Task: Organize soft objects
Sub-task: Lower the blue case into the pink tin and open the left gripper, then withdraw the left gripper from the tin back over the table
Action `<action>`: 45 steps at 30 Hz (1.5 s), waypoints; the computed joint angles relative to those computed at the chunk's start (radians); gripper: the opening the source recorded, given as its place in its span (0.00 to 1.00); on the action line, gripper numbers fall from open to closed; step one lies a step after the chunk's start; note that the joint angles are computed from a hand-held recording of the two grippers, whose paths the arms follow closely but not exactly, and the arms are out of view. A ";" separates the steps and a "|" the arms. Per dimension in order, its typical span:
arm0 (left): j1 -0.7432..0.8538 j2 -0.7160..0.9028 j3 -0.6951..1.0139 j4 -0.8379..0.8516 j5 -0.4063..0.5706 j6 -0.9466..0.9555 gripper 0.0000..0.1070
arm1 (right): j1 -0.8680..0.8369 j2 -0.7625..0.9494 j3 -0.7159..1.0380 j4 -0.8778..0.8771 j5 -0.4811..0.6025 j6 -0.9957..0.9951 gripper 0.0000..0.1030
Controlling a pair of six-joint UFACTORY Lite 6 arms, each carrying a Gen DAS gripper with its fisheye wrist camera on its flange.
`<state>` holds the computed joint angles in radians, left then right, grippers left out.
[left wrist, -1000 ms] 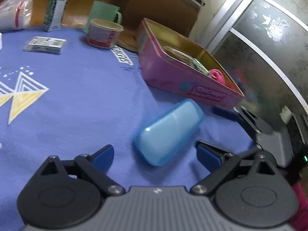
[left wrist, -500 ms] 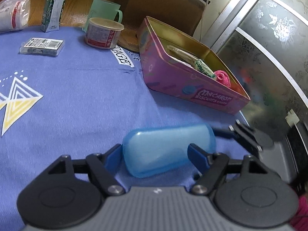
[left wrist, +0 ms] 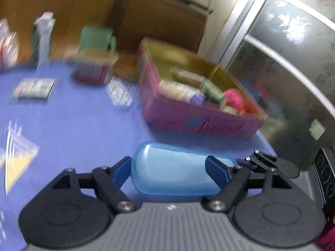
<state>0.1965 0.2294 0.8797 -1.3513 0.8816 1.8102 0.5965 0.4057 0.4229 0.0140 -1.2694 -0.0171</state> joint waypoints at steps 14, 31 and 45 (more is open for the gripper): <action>-0.557 0.287 0.485 -0.522 -0.443 0.187 0.82 | -0.239 -0.090 0.217 0.198 0.188 -0.128 0.69; -0.498 0.056 0.123 -0.661 -0.471 0.392 0.82 | -0.076 -0.015 0.089 0.478 -0.131 0.022 0.70; -0.327 -0.207 -0.220 -0.668 -0.406 0.559 0.86 | 0.143 -0.083 -0.031 0.671 -0.147 0.393 0.70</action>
<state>-0.1307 0.0223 0.6597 -2.0196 0.4761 2.3691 0.7400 0.3227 0.3917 0.6848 -1.4164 0.3762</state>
